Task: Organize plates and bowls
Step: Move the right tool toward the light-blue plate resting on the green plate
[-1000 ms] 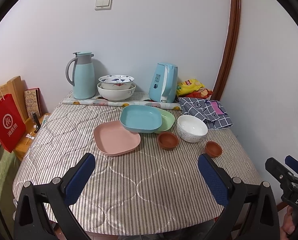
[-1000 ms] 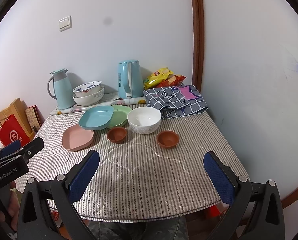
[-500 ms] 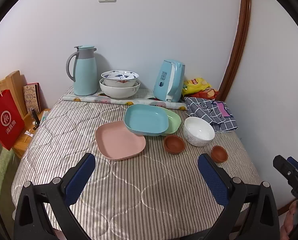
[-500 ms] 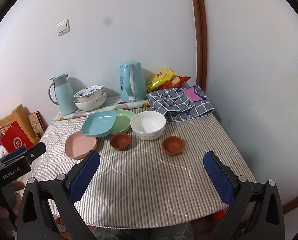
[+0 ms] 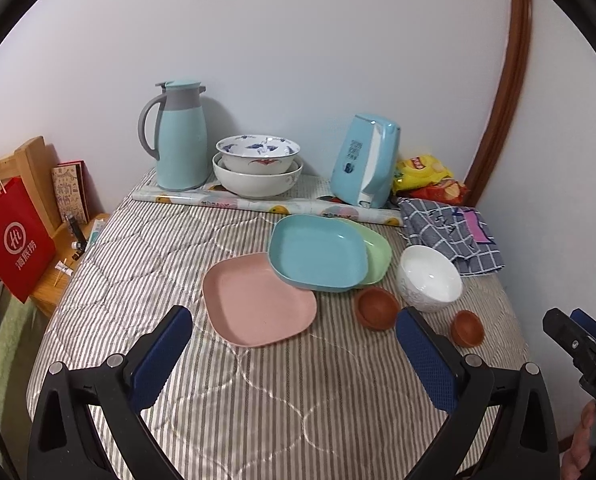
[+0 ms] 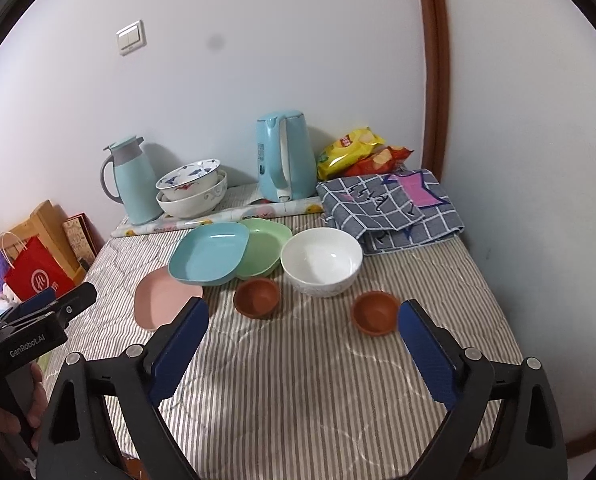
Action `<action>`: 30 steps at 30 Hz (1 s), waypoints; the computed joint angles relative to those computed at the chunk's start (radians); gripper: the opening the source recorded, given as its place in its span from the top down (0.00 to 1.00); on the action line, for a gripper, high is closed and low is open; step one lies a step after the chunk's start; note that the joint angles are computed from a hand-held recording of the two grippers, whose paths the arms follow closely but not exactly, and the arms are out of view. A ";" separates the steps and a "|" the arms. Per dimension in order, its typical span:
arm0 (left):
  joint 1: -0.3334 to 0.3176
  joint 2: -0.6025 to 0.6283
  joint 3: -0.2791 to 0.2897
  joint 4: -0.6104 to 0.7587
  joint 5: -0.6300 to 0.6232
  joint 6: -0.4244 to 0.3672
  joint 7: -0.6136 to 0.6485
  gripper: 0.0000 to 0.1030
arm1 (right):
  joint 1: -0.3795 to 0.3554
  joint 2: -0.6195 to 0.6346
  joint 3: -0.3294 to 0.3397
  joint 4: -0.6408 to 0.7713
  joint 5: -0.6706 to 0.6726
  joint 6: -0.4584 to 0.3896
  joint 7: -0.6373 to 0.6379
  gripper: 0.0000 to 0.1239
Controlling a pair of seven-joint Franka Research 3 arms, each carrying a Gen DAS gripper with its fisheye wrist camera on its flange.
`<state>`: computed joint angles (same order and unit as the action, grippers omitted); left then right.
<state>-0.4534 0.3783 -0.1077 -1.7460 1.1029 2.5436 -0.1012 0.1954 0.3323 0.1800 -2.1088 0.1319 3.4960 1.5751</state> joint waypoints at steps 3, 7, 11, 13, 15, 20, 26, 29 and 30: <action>0.016 0.032 0.002 0.031 -0.036 0.005 0.029 0.02 | -0.014 0.045 0.016 0.078 -0.019 -0.074 -0.008 0.29; 0.031 0.078 0.013 0.081 -0.093 0.012 0.085 0.05 | -0.021 0.119 0.035 0.199 -0.002 -0.159 -0.045 0.31; 0.039 0.134 0.033 0.150 -0.148 0.022 0.150 0.09 | -0.012 0.198 0.041 0.339 0.032 -0.260 -0.097 0.36; 0.047 0.172 0.041 0.198 -0.183 0.027 0.190 0.10 | 0.014 0.240 0.023 0.418 0.045 -0.311 -0.118 0.38; 0.052 0.216 0.050 0.254 -0.220 0.025 0.237 0.12 | 0.046 0.285 -0.003 0.502 0.057 -0.365 -0.133 0.41; 0.072 0.325 0.056 0.391 -0.345 -0.002 0.375 0.28 | 0.081 0.400 -0.026 0.703 0.095 -0.501 -0.184 0.55; 0.096 0.439 0.063 0.525 -0.478 -0.001 0.508 0.38 | 0.132 0.558 -0.079 0.970 0.115 -0.658 -0.178 0.58; 0.102 0.496 0.070 0.596 -0.530 -0.007 0.554 0.44 | 0.142 0.646 -0.083 1.118 0.112 -0.749 -0.177 0.58; 0.112 0.522 0.063 0.627 -0.553 -0.001 0.579 0.44 | 0.146 0.671 -0.086 1.163 0.110 -0.777 -0.174 0.58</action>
